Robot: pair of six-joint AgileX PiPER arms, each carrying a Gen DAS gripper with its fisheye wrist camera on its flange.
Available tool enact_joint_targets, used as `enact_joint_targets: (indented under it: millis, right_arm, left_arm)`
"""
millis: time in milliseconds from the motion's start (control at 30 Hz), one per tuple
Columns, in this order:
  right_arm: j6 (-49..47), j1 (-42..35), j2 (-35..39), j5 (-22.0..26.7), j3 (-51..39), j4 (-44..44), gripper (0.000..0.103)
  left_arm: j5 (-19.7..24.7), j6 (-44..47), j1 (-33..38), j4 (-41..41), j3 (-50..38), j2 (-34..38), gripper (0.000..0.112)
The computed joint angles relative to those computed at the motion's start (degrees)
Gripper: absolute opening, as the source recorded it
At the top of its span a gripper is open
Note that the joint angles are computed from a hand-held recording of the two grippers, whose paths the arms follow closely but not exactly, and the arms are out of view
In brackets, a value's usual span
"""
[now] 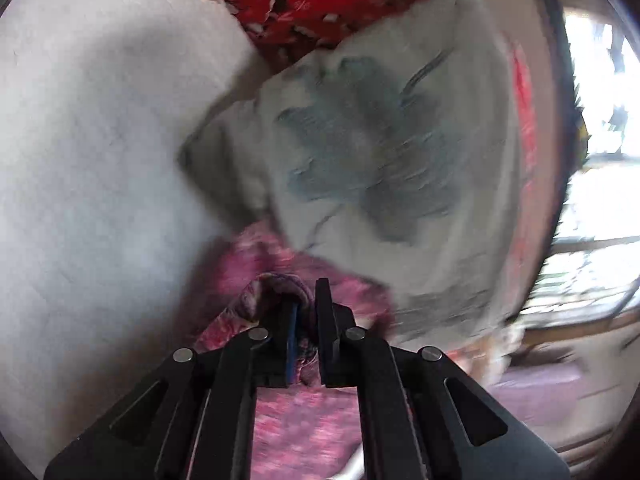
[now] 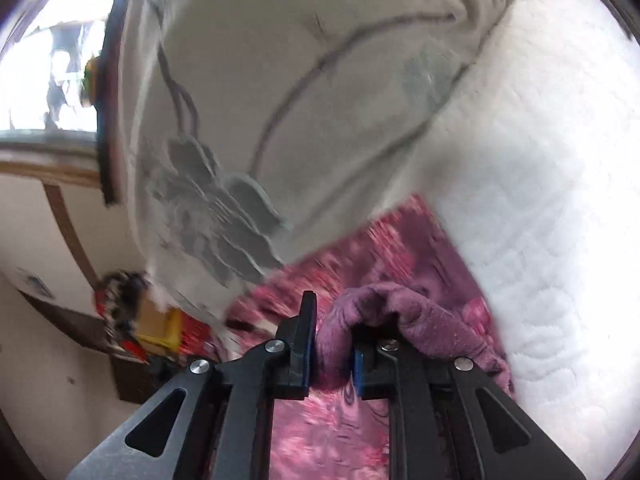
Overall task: Fold small clothes
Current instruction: 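Fold the gripped shirt edge over toward the pillow with both grippers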
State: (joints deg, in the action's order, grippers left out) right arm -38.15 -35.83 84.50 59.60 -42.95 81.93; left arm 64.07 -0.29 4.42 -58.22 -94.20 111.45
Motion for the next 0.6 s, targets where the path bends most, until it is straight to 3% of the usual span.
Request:
enact_joint_targets:
  millis: [67,100,200,333,500,533,567,600]
  right_arm:
    - [0.0,-2.7,-1.3,0.1,2.0,3.1,0.043]
    - [0.5,-4.0,-2.2,0.2,3.0,3.6,0.045]
    - [0.4,-8.2,-5.4,1.4,4.3,0.4,0.046]
    - [2.5,-10.4,-10.6,0.8,4.0,-13.1,0.050]
    - [1.8,-6.4,-13.7,-3.0,8.0,-20.2,0.050]
    - [2.8,-3.8,-14.4,-5.0,8.3,-21.9,0.045]
    - [3.5,-1.5,-15.5,-6.9,8.4,-23.2,0.020]
    - [3.8,0.2,-18.2,-9.0,8.7,-24.0,0.007]
  left_arm:
    - [0.1,-0.5,0.8,-1.0,1.2,-1.4,0.023]
    - [-0.1,-0.7,0.7,0.4,1.5,-2.5,0.029]
    - [-1.1,-0.4,0.9,5.0,2.9,-6.2,0.033]
    - [0.2,3.1,1.3,7.8,8.1,-10.4,0.039]
    - [-2.8,4.9,-6.9,18.9,18.3,-15.2,0.039]
    - [-4.0,3.4,-8.7,21.4,20.0,-15.5,0.039]
    - [-5.4,2.6,-10.0,23.0,21.7,-16.1,0.039]
    - [-7.4,2.5,-11.0,23.9,23.6,-17.2,0.038]
